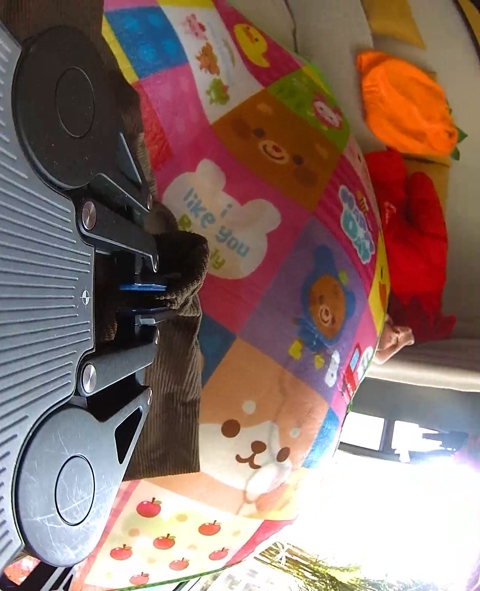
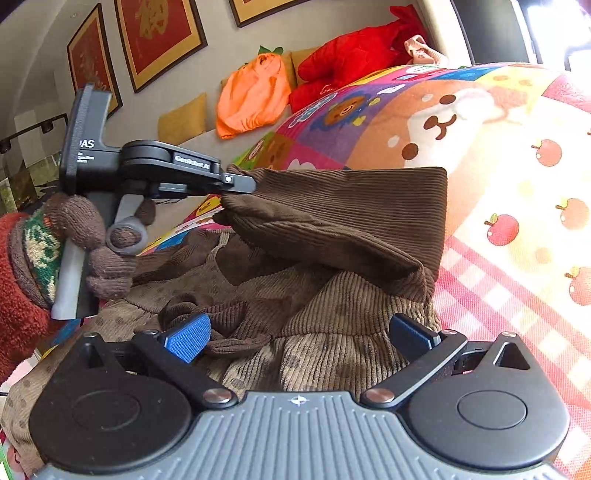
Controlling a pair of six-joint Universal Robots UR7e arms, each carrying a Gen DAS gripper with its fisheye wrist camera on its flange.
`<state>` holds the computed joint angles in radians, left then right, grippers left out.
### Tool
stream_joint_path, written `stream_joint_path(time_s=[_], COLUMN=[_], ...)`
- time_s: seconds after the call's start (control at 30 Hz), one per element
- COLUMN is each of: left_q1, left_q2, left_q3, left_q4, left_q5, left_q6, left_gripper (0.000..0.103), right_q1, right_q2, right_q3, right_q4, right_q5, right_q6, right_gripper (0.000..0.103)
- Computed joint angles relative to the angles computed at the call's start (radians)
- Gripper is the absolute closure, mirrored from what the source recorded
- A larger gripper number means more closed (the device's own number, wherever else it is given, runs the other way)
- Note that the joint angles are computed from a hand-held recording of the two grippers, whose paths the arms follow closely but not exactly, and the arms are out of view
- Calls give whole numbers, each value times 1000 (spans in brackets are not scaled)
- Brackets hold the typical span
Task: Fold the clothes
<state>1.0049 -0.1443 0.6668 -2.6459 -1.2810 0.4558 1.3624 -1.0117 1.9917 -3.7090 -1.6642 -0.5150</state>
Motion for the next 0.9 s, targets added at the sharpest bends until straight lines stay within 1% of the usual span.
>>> stream_joint_path(time_s=[0.07, 0.1, 0.17, 0.2, 0.27, 0.3, 0.37, 0.43, 0.5, 0.57, 0.63, 0.73, 0.77, 0.83, 0.9], left_q1=[7, 12, 23, 25, 29, 32, 39, 54, 67, 70, 74, 87, 87, 92, 106], left_q2=[0, 0, -1, -6, -39, -66, -126, -196, -257, -304, -338, -361, -351, -321, -291], left_q3=[17, 25, 41, 56, 96, 121, 175, 250, 328, 395, 443, 468, 458, 414, 355], left_q4=[11, 9, 1, -26, -61, -63, -57, -70, -120, -194, -251, -321, -347, -343, -286], left_q5=[56, 65, 72, 71, 56, 48, 31, 12, 33, 116, 196, 291, 357, 462, 510], left_q6=[9, 15, 28, 40, 10, -36, -151, -273, -329, -356, -411, -512, -526, -554, -592], left_gripper=[91, 90, 72, 66, 50, 46, 31, 26, 26, 26, 26, 22, 21, 21, 21], right_q1=[1, 1, 4, 4, 5, 5, 4, 4, 4, 4, 4, 5, 5, 4, 4], right_q2=[-1, -1, 0, 0, 0, 0, -1, -1, -3, -5, -5, -6, -6, -7, -7], right_q3=[-4, -6, -13, -15, -18, -19, -20, -21, -23, -24, -26, -27, -27, -28, -27], right_q4=[13, 20, 33, 38, 47, 49, 52, 58, 70, 80, 85, 91, 94, 98, 97], right_q5=[-3, -5, -17, -21, -27, -29, -33, -34, -35, -36, -37, -39, -39, -39, -39], right_q6=[1, 2, 4, 8, 15, 18, 22, 26, 32, 36, 37, 35, 36, 38, 38], right_gripper=[0, 0, 0, 0, 0, 0, 0, 0, 0, 0, 0, 0, 0, 0, 0])
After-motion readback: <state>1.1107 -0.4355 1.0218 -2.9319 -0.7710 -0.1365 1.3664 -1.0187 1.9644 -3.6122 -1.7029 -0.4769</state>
